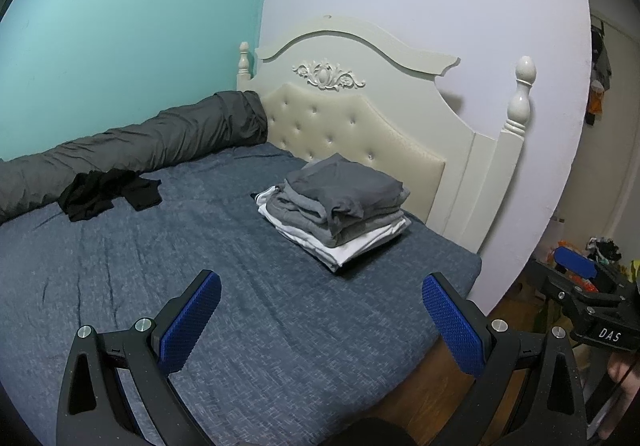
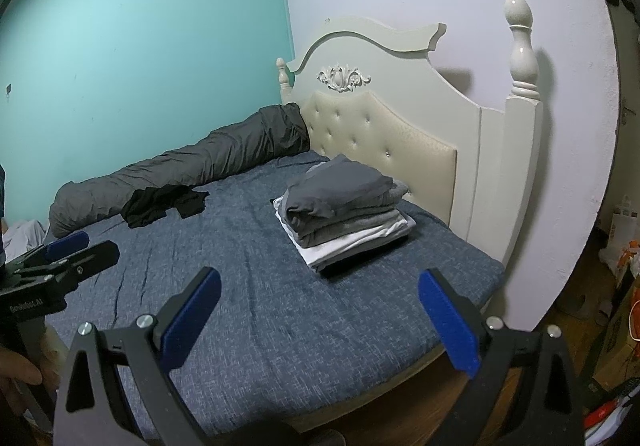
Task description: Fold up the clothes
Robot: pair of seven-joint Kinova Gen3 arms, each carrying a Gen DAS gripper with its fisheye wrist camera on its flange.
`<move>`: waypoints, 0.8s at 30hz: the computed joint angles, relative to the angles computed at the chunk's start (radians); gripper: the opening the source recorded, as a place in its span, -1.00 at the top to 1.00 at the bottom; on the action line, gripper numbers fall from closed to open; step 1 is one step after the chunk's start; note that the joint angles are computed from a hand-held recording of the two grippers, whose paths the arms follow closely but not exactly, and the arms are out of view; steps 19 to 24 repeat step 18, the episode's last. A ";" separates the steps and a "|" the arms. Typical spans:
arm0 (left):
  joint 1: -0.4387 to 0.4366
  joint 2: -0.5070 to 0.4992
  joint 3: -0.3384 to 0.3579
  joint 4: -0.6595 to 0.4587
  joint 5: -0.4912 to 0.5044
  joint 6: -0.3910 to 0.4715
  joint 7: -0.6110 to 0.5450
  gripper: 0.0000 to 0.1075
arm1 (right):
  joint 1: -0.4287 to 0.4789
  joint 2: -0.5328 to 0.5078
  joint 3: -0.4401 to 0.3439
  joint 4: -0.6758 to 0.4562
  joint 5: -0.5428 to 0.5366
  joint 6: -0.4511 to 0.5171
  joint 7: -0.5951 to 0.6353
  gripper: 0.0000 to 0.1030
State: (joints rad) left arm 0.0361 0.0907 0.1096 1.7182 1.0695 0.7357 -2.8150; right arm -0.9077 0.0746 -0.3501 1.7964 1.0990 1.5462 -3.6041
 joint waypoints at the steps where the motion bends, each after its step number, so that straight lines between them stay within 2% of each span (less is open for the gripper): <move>1: 0.000 0.001 0.000 0.000 0.000 0.001 -0.002 -0.91 | 0.000 0.000 0.000 0.000 -0.001 -0.001 0.000 -0.93; 24: -0.002 0.003 -0.001 -0.001 0.007 0.008 -0.008 -0.91 | 0.005 -0.006 0.001 0.009 -0.003 -0.007 -0.006 -0.93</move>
